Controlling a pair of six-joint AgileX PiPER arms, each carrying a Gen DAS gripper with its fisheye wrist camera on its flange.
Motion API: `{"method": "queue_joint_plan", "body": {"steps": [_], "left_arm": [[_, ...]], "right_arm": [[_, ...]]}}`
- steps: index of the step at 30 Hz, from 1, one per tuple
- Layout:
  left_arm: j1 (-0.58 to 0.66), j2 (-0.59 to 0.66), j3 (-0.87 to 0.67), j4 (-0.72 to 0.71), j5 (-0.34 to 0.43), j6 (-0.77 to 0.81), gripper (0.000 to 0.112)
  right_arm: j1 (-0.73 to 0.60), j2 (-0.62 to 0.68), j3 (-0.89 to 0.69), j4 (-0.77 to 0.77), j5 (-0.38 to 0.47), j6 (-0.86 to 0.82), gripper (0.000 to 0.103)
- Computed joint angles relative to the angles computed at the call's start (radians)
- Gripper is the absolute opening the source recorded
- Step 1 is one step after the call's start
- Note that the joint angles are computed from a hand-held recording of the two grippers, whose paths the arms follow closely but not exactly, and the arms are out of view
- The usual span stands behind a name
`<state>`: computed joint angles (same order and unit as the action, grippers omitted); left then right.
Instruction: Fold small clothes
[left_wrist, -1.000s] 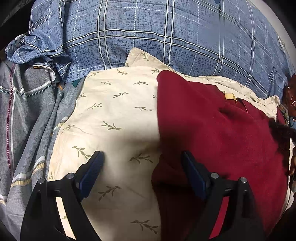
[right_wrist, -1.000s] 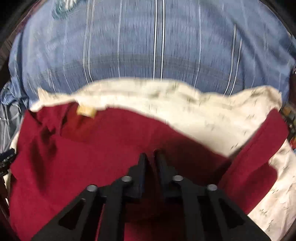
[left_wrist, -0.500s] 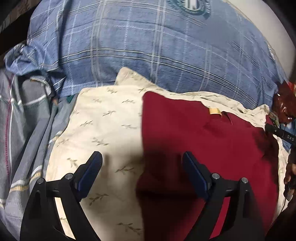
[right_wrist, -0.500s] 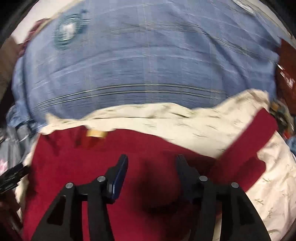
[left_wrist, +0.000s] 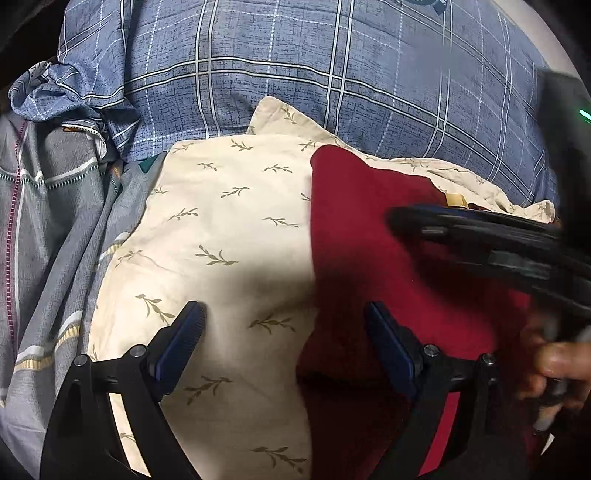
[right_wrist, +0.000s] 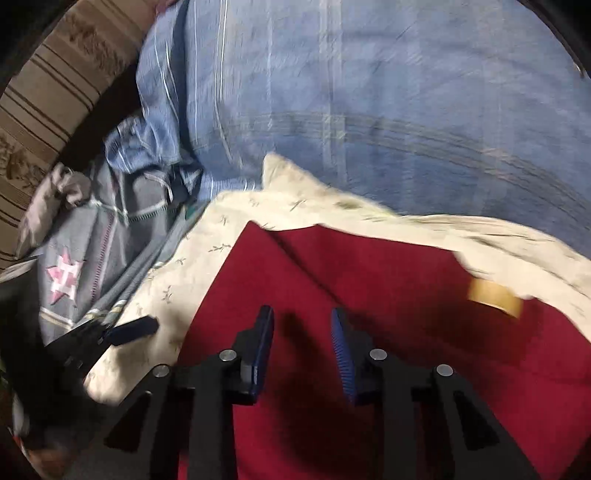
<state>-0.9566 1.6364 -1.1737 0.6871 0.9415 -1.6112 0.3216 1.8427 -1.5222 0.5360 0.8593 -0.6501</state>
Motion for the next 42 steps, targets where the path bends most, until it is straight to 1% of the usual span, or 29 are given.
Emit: {"method": "queue_joint_plan", "body": {"steps": [2,3,4,6,8,11,13,16,17,18,21,22,23,24,26,27,28,29,30,33,37,38,39,40,42], "left_arm": [[0.003,0.000,-0.002,-0.001,0.000,0.003,0.089],[0.004,-0.002,0.002,0.001,-0.004,-0.001,0.089],[0.005,-0.006,0.008,0.003,-0.010,-0.007,0.089],[0.006,-0.006,0.009,0.001,-0.015,-0.007,0.089],[0.002,-0.004,0.004,0.002,-0.008,-0.004,0.089],[0.002,0.001,0.000,0.002,-0.004,0.000,0.089],[0.000,0.003,-0.004,0.002,0.002,-0.001,0.089],[-0.004,0.005,-0.009,0.003,0.009,-0.001,0.089],[-0.003,0.005,-0.008,0.004,0.010,-0.001,0.089],[-0.005,0.005,-0.009,0.005,0.012,0.000,0.089],[-0.013,0.008,-0.018,0.015,0.023,-0.004,0.089],[-0.020,0.001,-0.014,0.032,0.015,-0.021,0.089],[-0.025,-0.006,-0.009,0.045,0.008,-0.030,0.089],[-0.037,-0.017,-0.004,0.073,-0.004,-0.052,0.089],[-0.052,-0.027,0.001,0.114,-0.019,-0.072,0.089],[-0.061,-0.026,-0.003,0.130,-0.024,-0.076,0.089],[-0.063,-0.021,-0.007,0.134,-0.034,-0.066,0.089],[-0.062,-0.012,-0.016,0.128,-0.041,-0.051,0.089],[-0.060,0.003,-0.030,0.111,-0.047,-0.025,0.089],[-0.053,0.037,-0.061,0.077,-0.044,0.025,0.089],[-0.043,0.042,-0.063,0.060,-0.047,0.033,0.089],[-0.039,0.038,-0.058,0.058,-0.053,0.030,0.089],[-0.036,0.036,-0.053,0.056,-0.057,0.024,0.089],[-0.030,0.033,-0.048,0.052,-0.065,0.021,0.089],[-0.019,0.035,-0.041,0.035,-0.078,0.023,0.089]], "right_arm": [[0.032,0.039,-0.019,0.005,-0.044,0.016,0.031],[0.040,0.049,-0.027,0.006,-0.054,0.021,0.033],[0.040,0.064,-0.043,0.014,-0.054,0.024,0.034],[0.018,0.079,-0.069,0.045,-0.007,0.025,0.034],[-0.014,0.048,-0.057,0.063,0.032,0.010,0.034],[-0.057,-0.057,0.043,0.059,0.038,-0.054,0.034],[-0.096,-0.154,0.143,0.046,0.008,-0.109,0.041],[-0.178,-0.271,0.271,0.068,-0.021,-0.192,0.044],[-0.201,-0.295,0.299,0.063,-0.031,-0.201,0.045],[-0.224,-0.319,0.337,0.046,-0.058,-0.200,0.048],[-0.239,-0.312,0.395,-0.034,-0.144,-0.149,0.052],[-0.255,-0.281,0.397,-0.018,-0.136,-0.160,0.052],[-0.269,-0.287,0.410,0.038,-0.149,-0.199,0.053],[-0.277,-0.288,0.408,0.053,-0.136,-0.210,0.053],[-0.287,-0.282,0.365,0.029,-0.073,-0.179,0.053],[-0.303,-0.281,0.351,0.043,-0.044,-0.187,0.054],[-0.328,-0.277,0.337,0.066,-0.008,-0.196,0.058],[-0.347,-0.274,0.330,0.081,0.011,-0.204,0.060],[-0.364,-0.268,0.325,0.092,0.022,-0.212,0.062],[-0.401,-0.257,0.325,0.123,0.040,-0.233,0.062],[-0.425,-0.279,0.325,0.171,0.075,-0.221,0.062],[-0.425,-0.282,0.323,0.179,0.074,-0.221,0.063],[-0.420,-0.287,0.328,0.176,0.057,-0.220,0.066],[-0.412,-0.293,0.335,0.155,0.028,-0.210,0.069],[-0.385,-0.277,0.340,0.067,-0.024,-0.145,0.071]]}}
